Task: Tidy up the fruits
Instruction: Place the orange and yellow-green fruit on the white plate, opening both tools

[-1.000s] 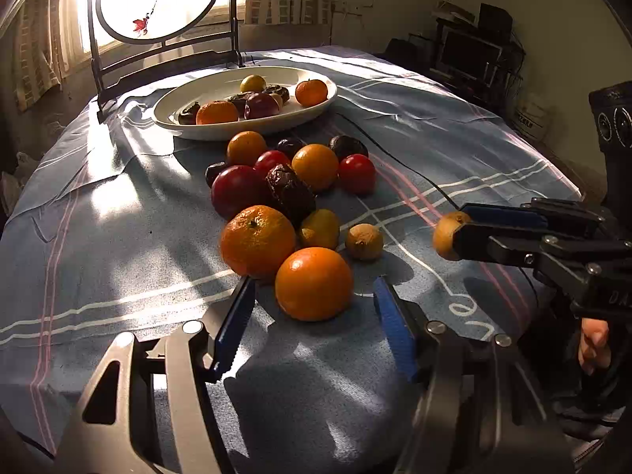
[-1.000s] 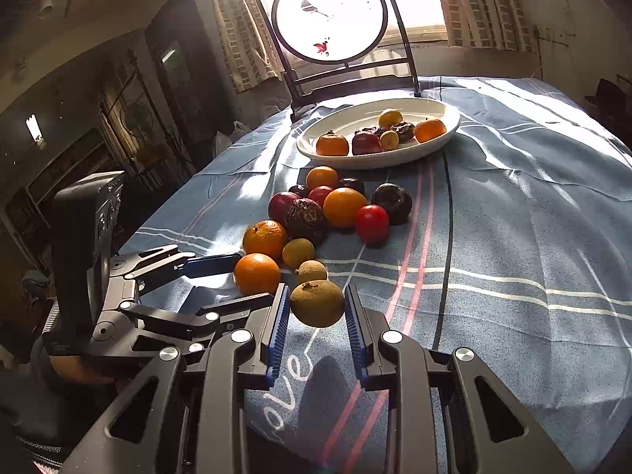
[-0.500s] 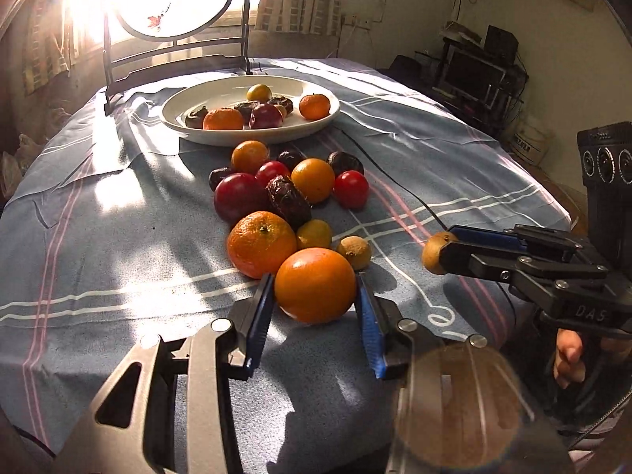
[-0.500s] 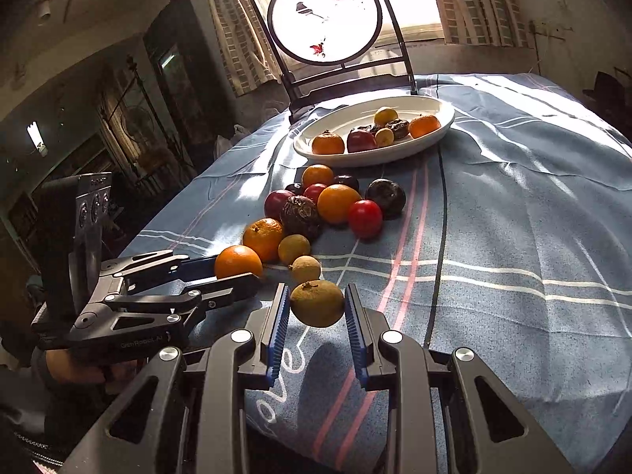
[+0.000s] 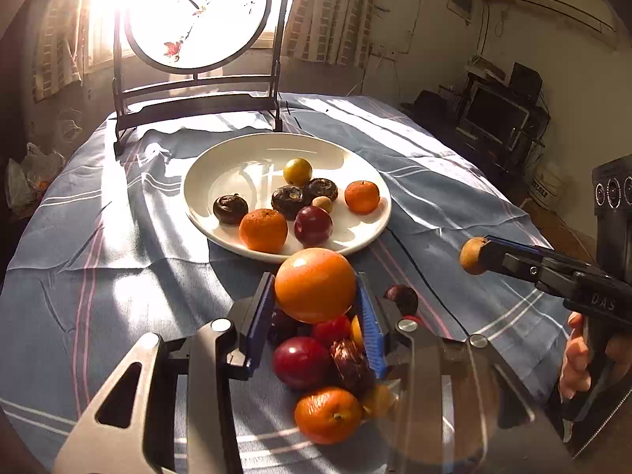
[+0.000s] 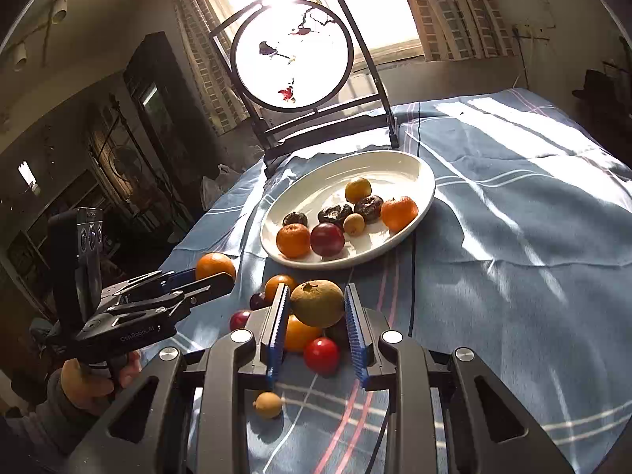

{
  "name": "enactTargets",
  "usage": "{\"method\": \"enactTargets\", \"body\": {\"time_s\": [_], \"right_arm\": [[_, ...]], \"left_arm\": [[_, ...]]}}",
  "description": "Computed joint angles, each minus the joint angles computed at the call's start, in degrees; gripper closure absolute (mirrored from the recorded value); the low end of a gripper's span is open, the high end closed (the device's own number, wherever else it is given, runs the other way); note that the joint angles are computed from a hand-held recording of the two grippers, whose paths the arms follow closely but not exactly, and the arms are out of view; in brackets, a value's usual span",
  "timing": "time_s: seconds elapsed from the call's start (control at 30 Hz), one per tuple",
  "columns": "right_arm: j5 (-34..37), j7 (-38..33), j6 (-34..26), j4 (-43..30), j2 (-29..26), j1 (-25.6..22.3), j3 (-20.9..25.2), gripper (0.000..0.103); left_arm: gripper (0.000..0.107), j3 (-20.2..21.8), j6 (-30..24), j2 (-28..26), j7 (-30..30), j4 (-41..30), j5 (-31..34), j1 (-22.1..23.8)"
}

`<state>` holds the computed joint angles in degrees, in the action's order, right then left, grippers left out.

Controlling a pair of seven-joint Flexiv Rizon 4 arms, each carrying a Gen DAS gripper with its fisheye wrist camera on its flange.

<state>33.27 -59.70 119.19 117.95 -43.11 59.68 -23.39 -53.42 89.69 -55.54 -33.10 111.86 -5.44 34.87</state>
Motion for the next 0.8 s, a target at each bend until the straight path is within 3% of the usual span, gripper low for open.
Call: {"method": "enactTargets", "body": {"time_s": [0.3,0.37,0.47,0.57,0.7,0.8], "right_arm": [[-11.50,5.39,-10.81,-10.30,-4.76,-8.69,-1.71,0.074],[-13.19,6.91,-10.32,-11.20,-5.63,-9.97,-1.50,0.072],[-13.67,9.25,-8.40,-9.89,-5.86,-8.46,-3.10,0.068],[-12.54,9.85,-7.73,-6.56,-5.20,-4.04,-5.79,0.068],[-9.62,9.62,-2.75,-0.90,-3.41,-1.02,-3.25,0.068],[-6.06,8.99,0.16,2.30,-2.74,1.16,-0.43,0.068]], "left_arm": [[0.066,13.83,-7.89,0.08,-2.70,-17.33,-9.73,-18.12],[0.051,14.29,-5.74,-0.12,-2.10,-17.97,-11.17,-19.14],[0.046,9.85,-3.54,0.09,0.31,-14.83,-12.27,-15.18],[0.045,5.26,-1.08,0.95,2.67,-8.75,-9.97,-9.14],[0.045,0.33,1.19,1.68,5.74,1.35,-3.42,0.53],[0.044,-0.58,2.12,1.98,7.06,7.69,2.09,6.15]]}}
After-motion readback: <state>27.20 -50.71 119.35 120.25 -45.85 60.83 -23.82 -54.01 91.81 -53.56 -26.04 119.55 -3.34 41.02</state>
